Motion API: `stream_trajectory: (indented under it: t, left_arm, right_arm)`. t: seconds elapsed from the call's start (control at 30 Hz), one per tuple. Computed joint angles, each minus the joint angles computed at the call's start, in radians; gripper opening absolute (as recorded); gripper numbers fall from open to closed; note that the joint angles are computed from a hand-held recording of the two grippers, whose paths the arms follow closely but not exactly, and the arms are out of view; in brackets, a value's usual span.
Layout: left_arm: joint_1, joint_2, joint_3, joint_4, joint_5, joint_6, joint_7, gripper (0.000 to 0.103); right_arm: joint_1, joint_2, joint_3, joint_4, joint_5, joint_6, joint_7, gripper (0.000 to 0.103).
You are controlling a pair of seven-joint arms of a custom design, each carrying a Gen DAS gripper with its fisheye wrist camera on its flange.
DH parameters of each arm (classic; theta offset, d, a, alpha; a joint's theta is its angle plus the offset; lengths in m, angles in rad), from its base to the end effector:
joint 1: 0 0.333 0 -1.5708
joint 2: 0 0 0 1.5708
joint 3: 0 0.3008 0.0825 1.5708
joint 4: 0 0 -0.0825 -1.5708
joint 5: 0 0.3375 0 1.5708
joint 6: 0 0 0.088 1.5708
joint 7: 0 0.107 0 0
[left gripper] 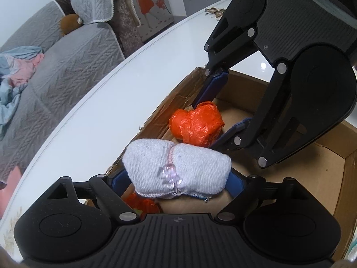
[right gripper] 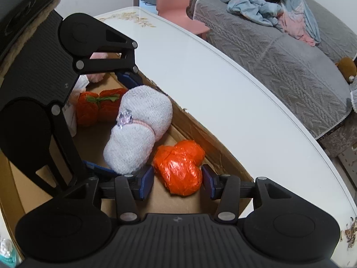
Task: Organize objects
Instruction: 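Lower the grey sock roll and orange bundle into the tray and open both grippers, then lift both grippers away from the tray toward the remaining pile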
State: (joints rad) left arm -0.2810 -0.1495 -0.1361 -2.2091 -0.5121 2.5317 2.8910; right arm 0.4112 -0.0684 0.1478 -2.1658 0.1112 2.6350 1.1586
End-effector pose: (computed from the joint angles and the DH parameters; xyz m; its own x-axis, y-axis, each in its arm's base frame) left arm 0.4583 -0.2001 0.5000 -0.9360 -0.2430 -0.2545 -0.0906 0.8652 -0.4931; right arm 0.4461 0.2775 0.4931 0.7502 -0.6493 0.1247 -0.5179 -0.6944 -0.4996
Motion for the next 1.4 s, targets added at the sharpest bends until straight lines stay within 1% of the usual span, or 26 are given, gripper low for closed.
stream_trajectory:
  t: [0.07, 0.17, 0.3, 0.33, 0.4, 0.5, 0.67, 0.7, 0.73, 0.83, 0.87, 0.93, 1.03, 1.07, 1.1, 1.13, 1.17, 1.2, 1.27, 1.3, 1.33, 1.37, 1.4]
  left_arm:
    - [0.002, 0.0, 0.0, 0.006, 0.006, -0.01, -0.013, 0.09]
    - [0.005, -0.008, 0.0, 0.004, 0.012, -0.015, -0.025, 0.09]
    - [0.004, -0.008, 0.002, 0.016, 0.015, -0.033, -0.035, 0.09]
    - [0.005, -0.007, 0.002, 0.02, 0.017, -0.037, -0.039, 0.091]
    - [0.007, -0.01, 0.003, 0.025, 0.015, -0.049, -0.052, 0.091]
    - [0.009, -0.011, 0.006, 0.035, 0.008, -0.062, -0.06, 0.092]
    - [0.013, -0.023, 0.008, 0.041, 0.02, -0.082, -0.063, 0.092]
    - [0.013, -0.029, 0.01, 0.039, 0.019, -0.082, -0.063, 0.092]
    - [0.013, -0.036, 0.013, 0.039, 0.018, -0.087, -0.064, 0.092]
    - [0.016, -0.062, 0.02, 0.039, 0.027, -0.112, -0.084, 0.092]
    - [0.016, -0.073, 0.025, 0.042, 0.028, -0.127, -0.089, 0.092]
    - [0.019, -0.106, 0.039, 0.04, 0.03, -0.159, -0.101, 0.093]
    - [0.022, -0.171, 0.076, 0.031, 0.017, -0.229, -0.105, 0.094]
    - [0.024, -0.202, 0.088, 0.019, 0.014, -0.241, -0.107, 0.095]
    - [0.027, -0.23, 0.103, 0.012, 0.013, -0.266, -0.108, 0.096]
    - [0.03, -0.254, 0.119, 0.011, 0.017, -0.296, -0.107, 0.096]
    - [0.034, -0.283, 0.133, 0.0, 0.018, -0.31, -0.106, 0.096]
    - [0.041, -0.322, 0.146, -0.019, 0.022, -0.323, -0.115, 0.097]
    - [0.057, -0.397, 0.175, -0.048, 0.044, -0.375, -0.144, 0.098]
    - [0.063, -0.442, 0.192, -0.07, 0.054, -0.397, -0.151, 0.098]
    - [0.07, -0.49, 0.212, -0.091, 0.065, -0.435, -0.165, 0.099]
    - [0.075, -0.525, 0.237, -0.094, 0.081, -0.499, -0.176, 0.1]
    - [0.079, -0.565, 0.256, -0.101, 0.102, -0.556, -0.177, 0.099]
  right_arm:
    - [0.008, -0.003, -0.006, -0.006, -0.003, 0.003, 0.003, 0.045]
    - [0.033, -0.005, -0.03, -0.009, 0.001, 0.004, 0.01, 0.047]
    - [0.031, -0.004, -0.03, -0.004, -0.006, 0.0, 0.015, 0.047]
    - [0.02, -0.009, -0.018, -0.007, -0.002, -0.003, 0.012, 0.047]
    - [0.03, 0.004, -0.032, 0.011, -0.007, -0.013, 0.01, 0.048]
    - [0.028, 0.009, -0.036, 0.022, -0.016, -0.027, 0.018, 0.054]
    - [0.028, 0.005, -0.037, 0.021, -0.017, -0.03, 0.013, 0.054]
    - [0.014, 0.002, -0.023, 0.02, -0.014, -0.032, 0.012, 0.054]
    - [0.027, -0.002, -0.035, 0.019, -0.018, -0.035, 0.017, 0.054]
    - [0.027, -0.017, -0.034, 0.013, -0.018, -0.038, 0.024, 0.054]
    - [0.028, -0.025, -0.033, 0.007, -0.02, -0.035, 0.029, 0.054]
    - [0.0, -0.05, -0.002, -0.007, -0.009, -0.038, 0.036, 0.054]
    - [0.003, -0.105, 0.006, -0.038, 0.002, -0.04, 0.047, 0.055]
    - [0.029, -0.146, -0.012, -0.05, 0.028, -0.073, 0.037, 0.056]
    - [0.022, -0.152, -0.004, -0.061, 0.025, -0.056, 0.045, 0.057]
    - [0.029, -0.178, -0.005, -0.078, 0.024, -0.058, 0.052, 0.059]
    - [0.024, -0.206, 0.005, -0.094, 0.038, -0.064, 0.048, 0.061]
    - [0.033, -0.224, 0.0, -0.097, 0.05, -0.079, 0.04, 0.063]
    - [0.037, -0.282, 0.009, -0.132, 0.045, -0.088, 0.064, 0.063]
    - [0.03, -0.32, 0.022, -0.154, 0.067, -0.1, 0.066, 0.063]
    - [0.035, -0.351, 0.022, -0.171, 0.082, -0.11, 0.066, 0.064]
    - [0.033, -0.41, 0.04, -0.198, 0.09, -0.149, 0.071, 0.064]
    - [-0.005, -0.434, 0.078, -0.22, 0.088, -0.131, 0.113, 0.064]
